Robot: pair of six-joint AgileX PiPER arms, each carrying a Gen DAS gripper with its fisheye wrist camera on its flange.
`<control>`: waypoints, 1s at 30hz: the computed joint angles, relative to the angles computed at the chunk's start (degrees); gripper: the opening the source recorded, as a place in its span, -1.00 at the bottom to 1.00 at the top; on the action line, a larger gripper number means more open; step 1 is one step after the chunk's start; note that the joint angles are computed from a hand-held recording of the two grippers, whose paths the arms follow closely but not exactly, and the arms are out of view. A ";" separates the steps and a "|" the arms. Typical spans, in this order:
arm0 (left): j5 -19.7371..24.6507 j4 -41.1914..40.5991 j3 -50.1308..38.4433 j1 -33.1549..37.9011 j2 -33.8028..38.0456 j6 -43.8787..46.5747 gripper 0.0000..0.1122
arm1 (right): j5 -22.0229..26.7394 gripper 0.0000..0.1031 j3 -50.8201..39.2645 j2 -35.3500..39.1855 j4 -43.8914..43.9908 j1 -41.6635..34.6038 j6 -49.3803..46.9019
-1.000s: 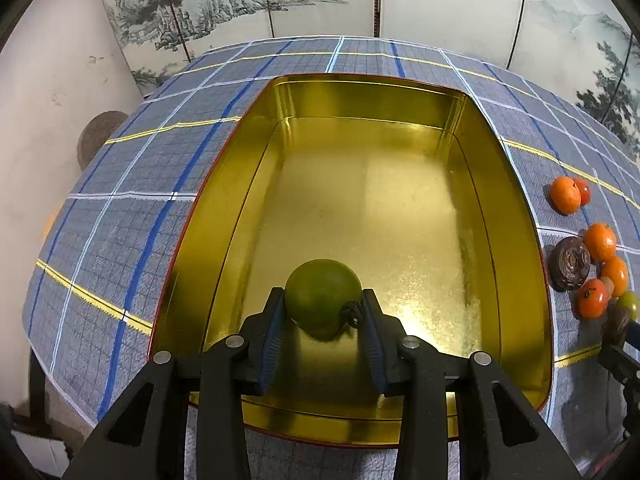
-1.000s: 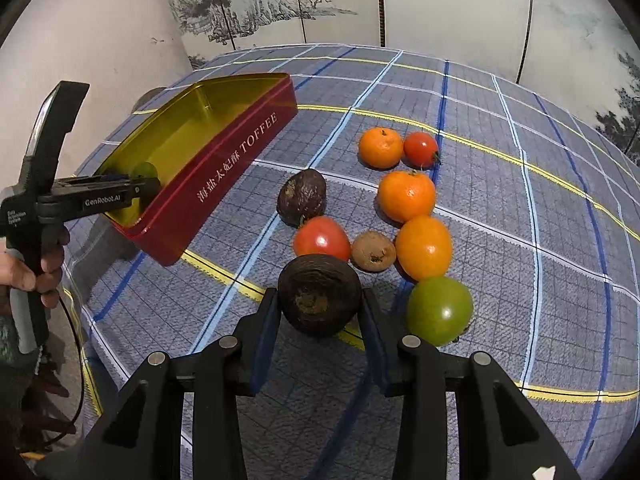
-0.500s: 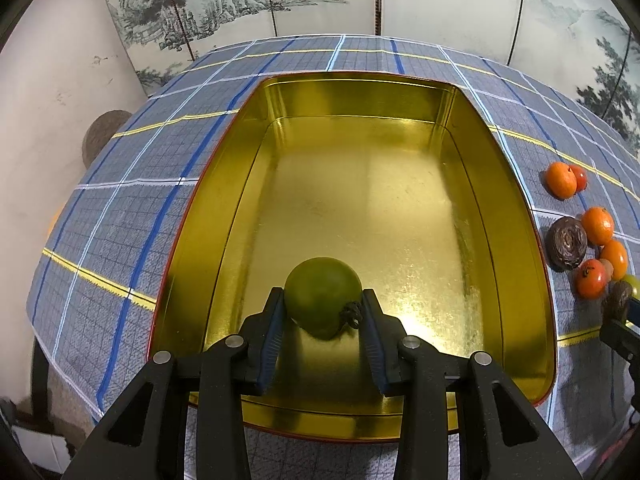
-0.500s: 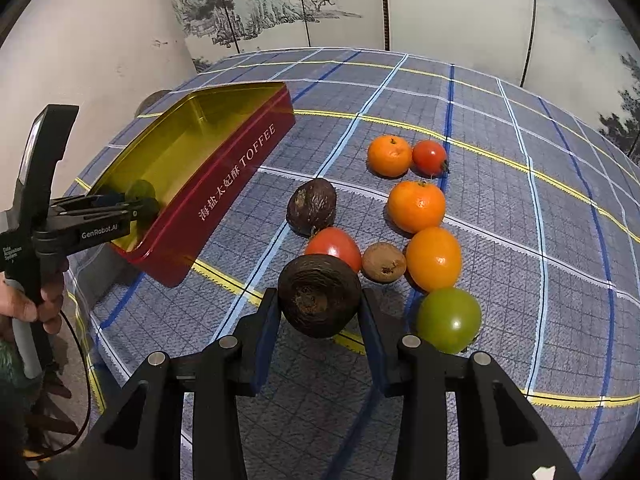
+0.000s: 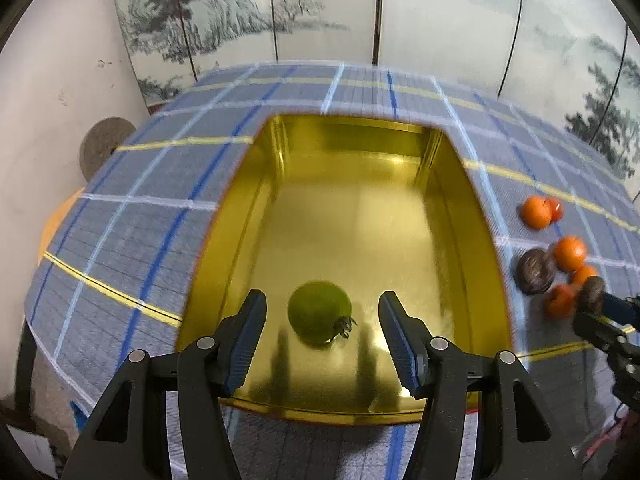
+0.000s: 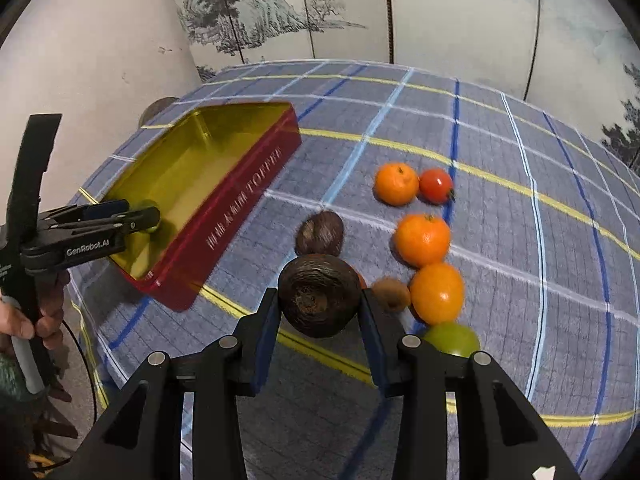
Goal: Organize fruits
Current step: 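Carry the brown dried fruit into the tin and open the right gripper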
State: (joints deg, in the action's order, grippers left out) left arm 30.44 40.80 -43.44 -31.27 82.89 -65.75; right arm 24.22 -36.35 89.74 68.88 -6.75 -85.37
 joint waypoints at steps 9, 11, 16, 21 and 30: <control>6.04 2.84 3.02 2.27 -11.49 -3.15 0.25 | 1.89 -0.29 -4.54 -1.18 -3.47 6.62 6.05; 6.56 1.82 4.09 3.86 -13.57 -2.24 0.26 | 1.28 -0.29 -5.45 -1.25 -4.43 9.28 7.61; 6.72 -0.20 6.89 8.52 -16.47 -0.18 0.30 | 0.99 -0.29 -9.26 1.09 -8.36 14.99 13.15; 5.50 -2.02 9.90 13.09 -18.86 1.39 0.31 | 0.54 -0.29 -13.36 4.41 -12.56 19.57 18.42; 3.62 -3.01 12.27 17.09 -18.98 2.64 0.31 | -1.61 -0.29 -18.72 10.51 -24.00 26.15 30.51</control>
State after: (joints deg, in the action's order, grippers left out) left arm 34.06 37.80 -31.17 -14.18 63.91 -63.11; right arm 22.62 -55.07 100.25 44.89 19.40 -54.86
